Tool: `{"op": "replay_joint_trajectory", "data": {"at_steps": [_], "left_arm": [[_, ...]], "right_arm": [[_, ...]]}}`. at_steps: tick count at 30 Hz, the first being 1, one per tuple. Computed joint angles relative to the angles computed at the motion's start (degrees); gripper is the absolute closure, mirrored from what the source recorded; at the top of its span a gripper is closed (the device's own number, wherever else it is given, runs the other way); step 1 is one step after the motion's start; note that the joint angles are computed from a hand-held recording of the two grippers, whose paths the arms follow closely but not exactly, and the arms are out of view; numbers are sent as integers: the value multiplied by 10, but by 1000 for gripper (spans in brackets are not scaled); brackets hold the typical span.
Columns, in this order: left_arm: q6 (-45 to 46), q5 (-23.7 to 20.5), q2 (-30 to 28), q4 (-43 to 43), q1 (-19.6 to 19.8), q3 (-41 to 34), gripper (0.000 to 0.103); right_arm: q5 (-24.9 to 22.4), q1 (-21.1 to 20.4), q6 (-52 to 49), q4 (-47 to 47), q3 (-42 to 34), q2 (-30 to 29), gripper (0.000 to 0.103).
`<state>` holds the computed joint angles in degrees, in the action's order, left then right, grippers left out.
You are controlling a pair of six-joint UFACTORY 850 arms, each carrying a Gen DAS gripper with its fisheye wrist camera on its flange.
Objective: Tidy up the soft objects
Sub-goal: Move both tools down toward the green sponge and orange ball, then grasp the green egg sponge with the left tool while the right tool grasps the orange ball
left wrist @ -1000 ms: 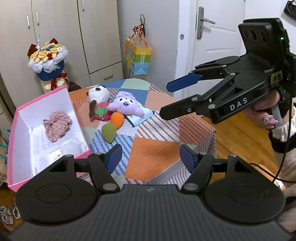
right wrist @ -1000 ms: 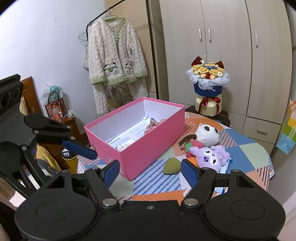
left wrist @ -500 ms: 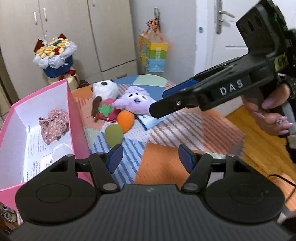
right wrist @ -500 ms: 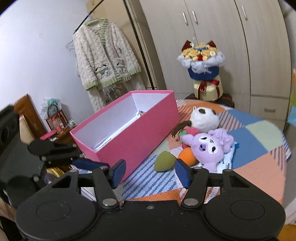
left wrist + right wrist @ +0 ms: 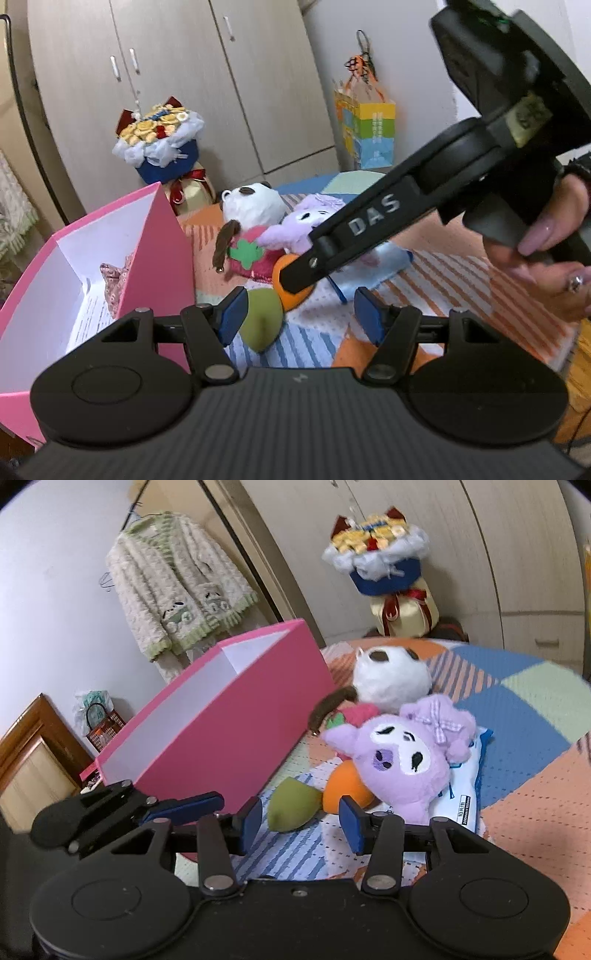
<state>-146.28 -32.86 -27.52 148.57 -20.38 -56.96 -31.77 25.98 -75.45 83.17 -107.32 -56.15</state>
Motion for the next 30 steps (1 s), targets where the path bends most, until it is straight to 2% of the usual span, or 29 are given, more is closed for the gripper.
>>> {"op": "replay_joint_trajectory", "data": {"at_steps": [5, 10, 12, 14, 15, 17, 21, 23, 25, 27, 30], "left_arm": [[65, -59, -46, -100, -15, -32, 43], [103, -112, -78, -164, -28, -55, 46], [111, -113, -84, -179, -30, -62, 49], [130, -105, -89, -201, -30, -71, 63], [140, -105, -92, -217, -31, -75, 65], [155, -113, -95, -240, -32, -79, 65], [158, -107, -98, -250, -30, -84, 62], [155, -98, -100, -252, -28, -89, 62], [166, -84, -107, -259, -25, -99, 61], [182, -95, -118, -273, -26, -107, 61], [165, -97, -115, -268, -23, -100, 66]], "right_arm": [[-12, -2, 119, -86, -73, -48, 51], [-6, 1, 183, -130, -105, -70, 51], [4, 4, 204, -145, -109, -72, 51], [15, 7, 230, -165, -111, -71, 48], [13, 8, 251, -180, -120, -74, 46], [4, 8, 303, -215, -144, -86, 39], [-1, 13, 407, -310, -197, -111, 38], [1, 15, 430, -327, -208, -118, 38], [11, 14, 420, -304, -201, -118, 38], [31, 15, 390, -270, -183, -111, 38], [82, 23, 330, -229, -142, -93, 41]]}}
